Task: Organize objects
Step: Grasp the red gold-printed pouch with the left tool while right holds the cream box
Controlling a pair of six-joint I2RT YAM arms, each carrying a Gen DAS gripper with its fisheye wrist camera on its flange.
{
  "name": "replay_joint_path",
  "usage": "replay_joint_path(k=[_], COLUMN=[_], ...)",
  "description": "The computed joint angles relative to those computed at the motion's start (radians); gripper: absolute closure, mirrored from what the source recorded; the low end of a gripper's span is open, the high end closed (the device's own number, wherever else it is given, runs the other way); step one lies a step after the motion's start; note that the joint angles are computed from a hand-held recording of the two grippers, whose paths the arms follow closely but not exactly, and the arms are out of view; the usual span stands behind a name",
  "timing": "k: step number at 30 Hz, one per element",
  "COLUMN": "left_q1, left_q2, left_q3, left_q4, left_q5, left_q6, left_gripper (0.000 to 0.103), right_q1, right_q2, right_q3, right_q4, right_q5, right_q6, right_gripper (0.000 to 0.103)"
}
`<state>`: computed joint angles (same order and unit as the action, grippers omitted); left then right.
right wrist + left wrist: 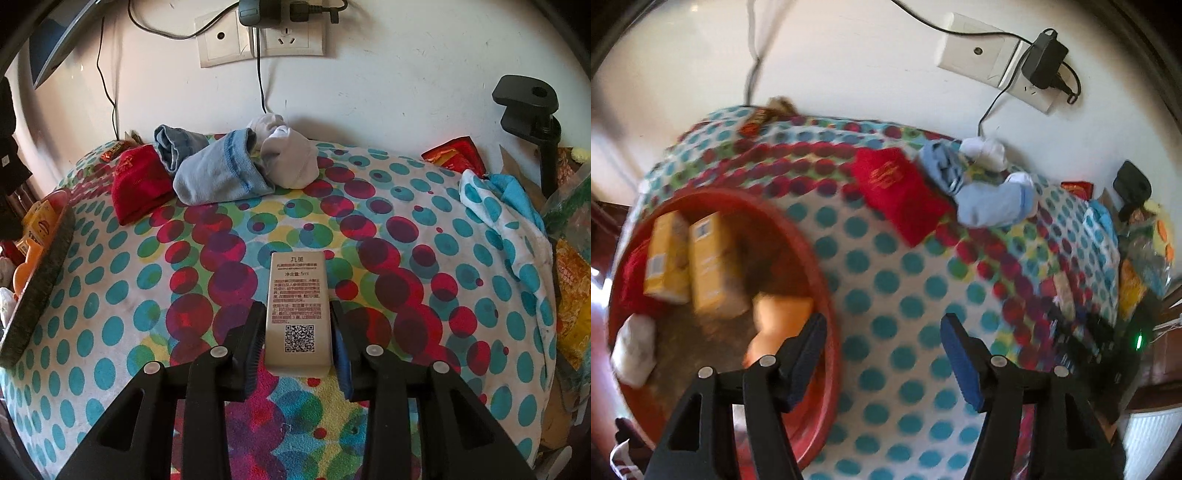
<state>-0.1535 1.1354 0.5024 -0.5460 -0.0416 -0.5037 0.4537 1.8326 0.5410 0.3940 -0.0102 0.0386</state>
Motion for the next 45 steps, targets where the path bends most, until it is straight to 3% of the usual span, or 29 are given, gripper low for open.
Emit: replay_joint_path(k=[4, 9, 18, 23, 28, 29, 30, 32, 37, 45], left_q1=[0.079, 0.147, 0.197, 0.193, 0.175, 0.163, 0.146, 0.147, 0.156, 0.059], left_q2=[0.215, 0.426, 0.673, 0.777, 0.783, 0.782, 0.781, 0.759, 0.648, 0.432], left_q3=[0.079, 0.196, 0.347, 0.408, 0.387, 0.392, 0.397, 0.372, 0.261, 0.092], left_q4=[0.120, 0.182, 0.315, 0.330, 0.387, 0.371, 0.352, 0.359, 0.396, 0.356], left_q5=[0.066, 0.119, 0.142, 0.110, 0.064, 0.031, -0.013, -0.008, 0.035, -0.015], left_q6=[0.034, 0.032, -0.019, -0.042, 0.006, 0.032, 0.048, 0.077, 0.106, 0.090], left_gripper=[0.037, 0.037, 0.037, 0.036, 0.037, 0.055, 0.065, 0.071, 0.073, 0.073], right_q1=[-0.003, -0.030, -0.067, -0.070, -0.068, -0.067, -0.065, -0.065, -0.053, -0.030], right_q2=[-0.003, -0.006, -0.006, -0.006, -0.007, -0.007, -0.007, -0.008, -0.008, -0.002], right_q3=[0.002, -0.001, -0.009, -0.010, -0.013, -0.014, -0.013, -0.013, -0.008, -0.003], right_q4=[-0.003, 0.002, 0.016, 0.019, 0.021, 0.021, 0.020, 0.019, 0.013, 0.009], right_q5=[-0.012, -0.064, -0.138, -0.149, -0.148, -0.146, -0.144, -0.142, -0.121, -0.078], right_q6=[0.007, 0.014, 0.024, 0.024, 0.027, 0.028, 0.028, 0.027, 0.025, 0.019], right_gripper=[0.070, 0.070, 0.069, 0.067, 0.067, 0.067, 0.067, 0.067, 0.067, 0.067])
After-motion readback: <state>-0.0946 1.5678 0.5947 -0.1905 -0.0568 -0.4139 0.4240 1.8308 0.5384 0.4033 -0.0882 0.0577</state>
